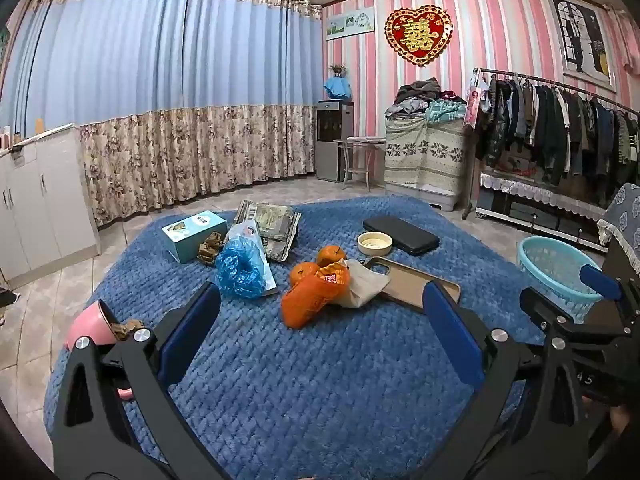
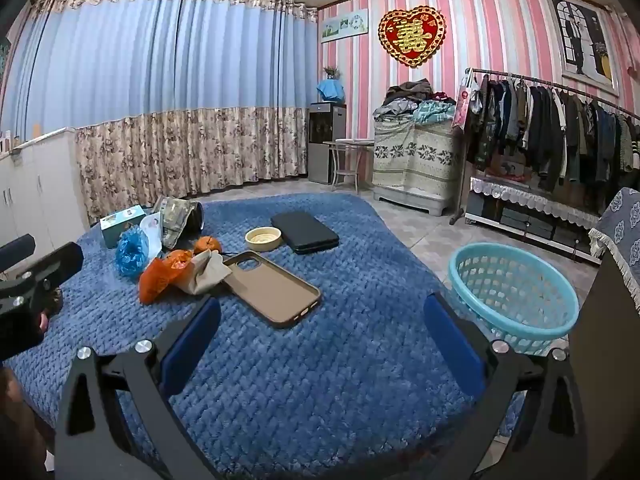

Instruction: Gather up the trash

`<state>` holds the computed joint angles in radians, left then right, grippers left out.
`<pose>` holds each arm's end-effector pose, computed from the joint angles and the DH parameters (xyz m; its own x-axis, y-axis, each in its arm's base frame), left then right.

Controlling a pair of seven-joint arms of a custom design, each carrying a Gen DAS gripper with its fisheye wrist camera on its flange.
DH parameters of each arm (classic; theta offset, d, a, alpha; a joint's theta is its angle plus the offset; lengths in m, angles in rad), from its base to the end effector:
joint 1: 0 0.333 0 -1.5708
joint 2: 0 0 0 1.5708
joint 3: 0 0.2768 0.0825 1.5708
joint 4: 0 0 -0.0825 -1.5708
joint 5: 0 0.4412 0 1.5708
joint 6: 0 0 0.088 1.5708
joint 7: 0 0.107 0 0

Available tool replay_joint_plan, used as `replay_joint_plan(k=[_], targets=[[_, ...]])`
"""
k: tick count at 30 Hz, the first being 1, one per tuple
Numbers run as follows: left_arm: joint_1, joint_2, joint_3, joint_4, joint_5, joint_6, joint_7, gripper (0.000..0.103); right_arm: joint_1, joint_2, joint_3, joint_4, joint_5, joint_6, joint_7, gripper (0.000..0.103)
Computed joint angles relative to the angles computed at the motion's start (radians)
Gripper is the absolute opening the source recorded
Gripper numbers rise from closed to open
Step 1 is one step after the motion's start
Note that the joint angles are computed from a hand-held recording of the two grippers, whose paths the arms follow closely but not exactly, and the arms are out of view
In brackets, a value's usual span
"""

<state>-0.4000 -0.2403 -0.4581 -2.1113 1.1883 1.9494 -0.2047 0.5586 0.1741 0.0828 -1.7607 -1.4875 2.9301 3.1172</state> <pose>0.4128 -0.3995 0.5020 0.4447 -0.8956 -0.0104 -0.3208 -0.1484 -0.9355 0.5149 0.4600 0.4738 0.4096 -0.9122 0.0073 -0.3319 -0.1565 -0.9303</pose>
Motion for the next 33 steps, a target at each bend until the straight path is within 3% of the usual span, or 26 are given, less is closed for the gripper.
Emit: replay_joint_plan(k=[22, 33], targets=[[0.003, -0.004, 0.000, -0.003, -0.007, 0.008, -0.003, 0.098, 0.008, 0.005, -0.005, 0.004, 0.033, -0.008, -0.035, 0.099], [0.003, -0.004, 0.000, -0.003, -0.008, 0.010, -0.002, 0.098, -0.003, 0.004, -0.004, -0.008, -0.022, 0.000, 0.017, 0.099]])
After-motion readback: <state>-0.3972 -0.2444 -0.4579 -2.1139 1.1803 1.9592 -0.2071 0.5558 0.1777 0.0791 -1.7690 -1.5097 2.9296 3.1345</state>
